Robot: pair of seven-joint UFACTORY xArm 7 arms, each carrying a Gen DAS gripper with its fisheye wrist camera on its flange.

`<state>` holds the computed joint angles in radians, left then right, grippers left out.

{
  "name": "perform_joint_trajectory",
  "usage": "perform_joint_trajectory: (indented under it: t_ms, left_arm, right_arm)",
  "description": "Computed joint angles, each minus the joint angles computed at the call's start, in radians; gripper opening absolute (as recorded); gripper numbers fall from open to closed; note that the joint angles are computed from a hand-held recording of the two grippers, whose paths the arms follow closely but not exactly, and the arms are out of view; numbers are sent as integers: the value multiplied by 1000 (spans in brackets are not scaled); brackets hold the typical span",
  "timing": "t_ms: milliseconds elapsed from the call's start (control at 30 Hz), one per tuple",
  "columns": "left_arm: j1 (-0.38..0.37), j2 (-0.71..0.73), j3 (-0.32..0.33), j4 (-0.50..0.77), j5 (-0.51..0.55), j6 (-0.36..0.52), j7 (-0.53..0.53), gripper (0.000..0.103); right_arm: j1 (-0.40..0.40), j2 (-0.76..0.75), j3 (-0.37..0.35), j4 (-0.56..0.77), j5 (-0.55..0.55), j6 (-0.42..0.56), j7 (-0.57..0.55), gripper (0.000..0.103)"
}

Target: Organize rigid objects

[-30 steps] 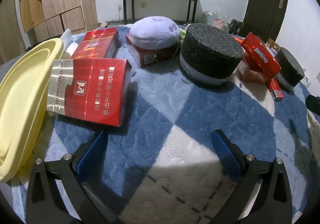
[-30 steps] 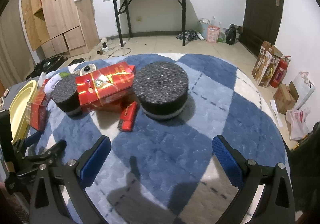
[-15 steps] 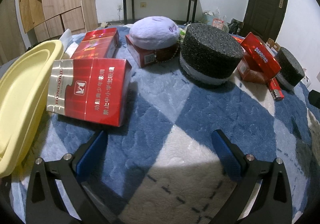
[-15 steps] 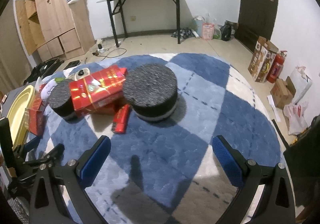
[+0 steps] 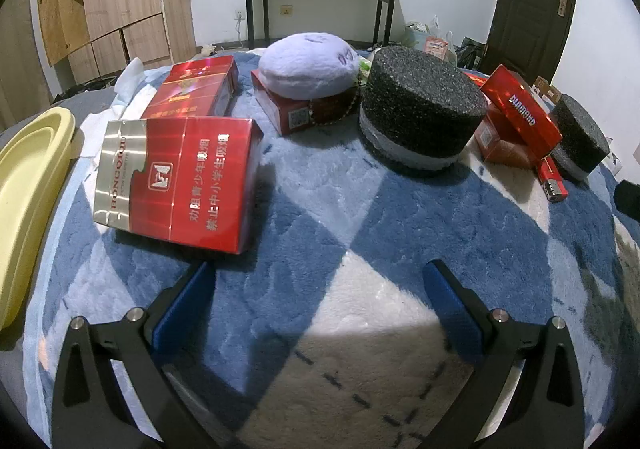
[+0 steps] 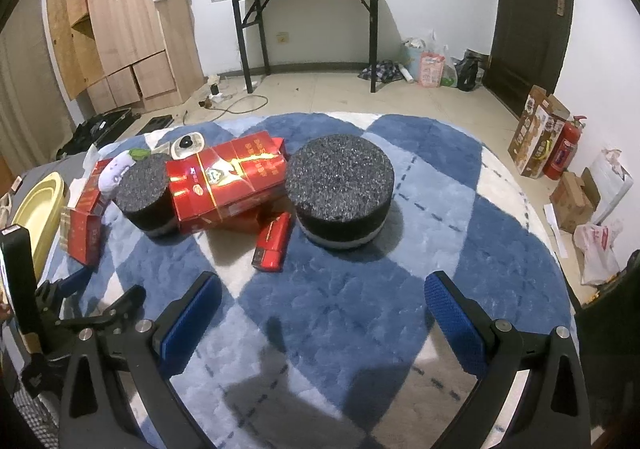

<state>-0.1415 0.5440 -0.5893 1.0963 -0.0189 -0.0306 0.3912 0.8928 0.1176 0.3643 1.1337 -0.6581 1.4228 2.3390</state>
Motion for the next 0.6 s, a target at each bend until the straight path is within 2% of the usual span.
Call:
perform_joint_trajectory:
  t_ms: [267, 433, 533, 600]
  left_arm:
    - [1, 1, -1, 1, 1, 1, 0, 103]
    - [-1, 1, 1, 5, 0, 4, 1, 103]
    - [-48, 0, 45, 16, 4, 0, -10, 103]
    - [-29, -11, 23, -4, 1, 2, -12, 103]
  right_arm:
    - [-5, -10, -1, -23, 21, -24, 25, 103]
    - [-6, -12, 5, -12, 15, -5, 21, 103]
    - [-7, -12, 4, -8, 14, -3, 9, 103]
    - [-8, -12, 4, -8, 13, -7, 11, 103]
